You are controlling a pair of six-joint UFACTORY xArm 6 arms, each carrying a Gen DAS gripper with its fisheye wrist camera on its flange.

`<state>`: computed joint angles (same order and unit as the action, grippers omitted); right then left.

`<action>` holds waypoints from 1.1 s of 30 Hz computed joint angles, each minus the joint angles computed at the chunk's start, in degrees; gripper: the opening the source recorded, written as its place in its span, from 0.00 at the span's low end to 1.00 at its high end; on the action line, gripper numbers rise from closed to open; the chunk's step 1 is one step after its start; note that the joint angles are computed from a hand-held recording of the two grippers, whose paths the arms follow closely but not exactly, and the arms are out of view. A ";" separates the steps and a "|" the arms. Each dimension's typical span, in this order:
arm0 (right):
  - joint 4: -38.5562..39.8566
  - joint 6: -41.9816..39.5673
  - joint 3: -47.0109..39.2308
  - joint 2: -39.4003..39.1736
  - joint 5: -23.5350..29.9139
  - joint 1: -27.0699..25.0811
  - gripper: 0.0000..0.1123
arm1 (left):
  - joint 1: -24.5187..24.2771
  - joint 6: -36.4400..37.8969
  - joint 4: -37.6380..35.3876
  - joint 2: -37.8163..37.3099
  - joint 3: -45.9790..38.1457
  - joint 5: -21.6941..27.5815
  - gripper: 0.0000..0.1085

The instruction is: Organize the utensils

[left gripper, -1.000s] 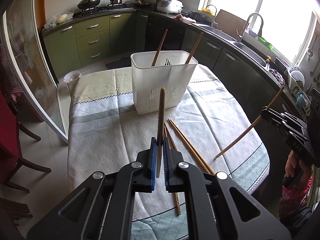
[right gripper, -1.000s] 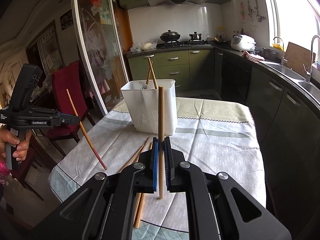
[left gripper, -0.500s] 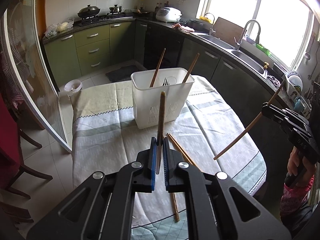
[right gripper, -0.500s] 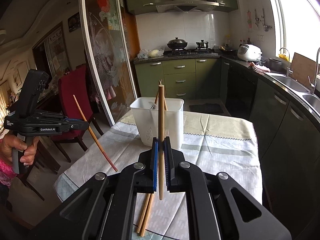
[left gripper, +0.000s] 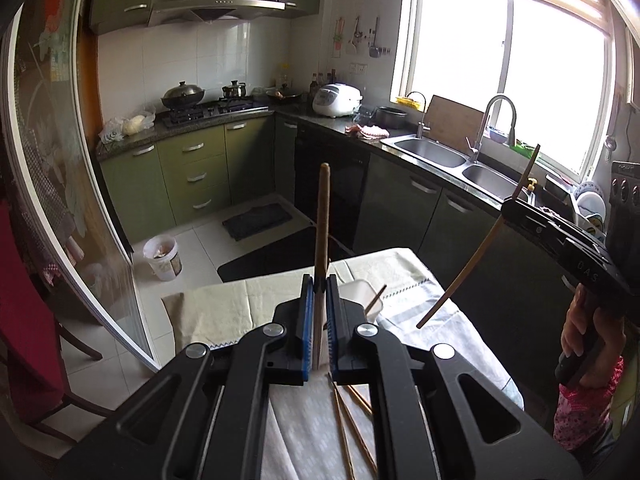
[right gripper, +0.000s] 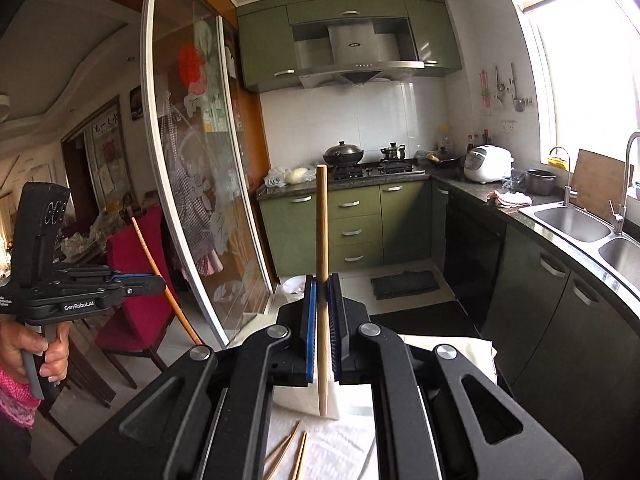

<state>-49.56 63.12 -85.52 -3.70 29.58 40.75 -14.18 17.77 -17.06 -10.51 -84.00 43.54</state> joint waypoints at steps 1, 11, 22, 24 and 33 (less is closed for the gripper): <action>0.30 -0.17 -1.48 1.18 -0.72 -0.79 0.06 | -0.10 -0.36 0.06 1.38 -1.80 -0.16 0.06; 9.52 -7.14 -16.56 15.82 -3.62 -6.03 0.06 | -1.12 -2.72 2.20 13.85 -11.79 -2.83 0.06; 20.06 -14.96 -16.68 23.62 -2.92 -5.67 0.07 | -1.69 -3.42 3.11 18.01 -7.43 -1.99 0.06; 21.12 -15.61 -15.92 23.80 -3.08 -5.47 0.08 | -1.72 -3.54 3.74 17.49 -6.29 -1.89 0.07; 17.47 -11.65 -10.85 20.08 -4.82 -4.56 0.19 | -1.26 -1.83 1.40 13.37 -2.07 -2.13 0.23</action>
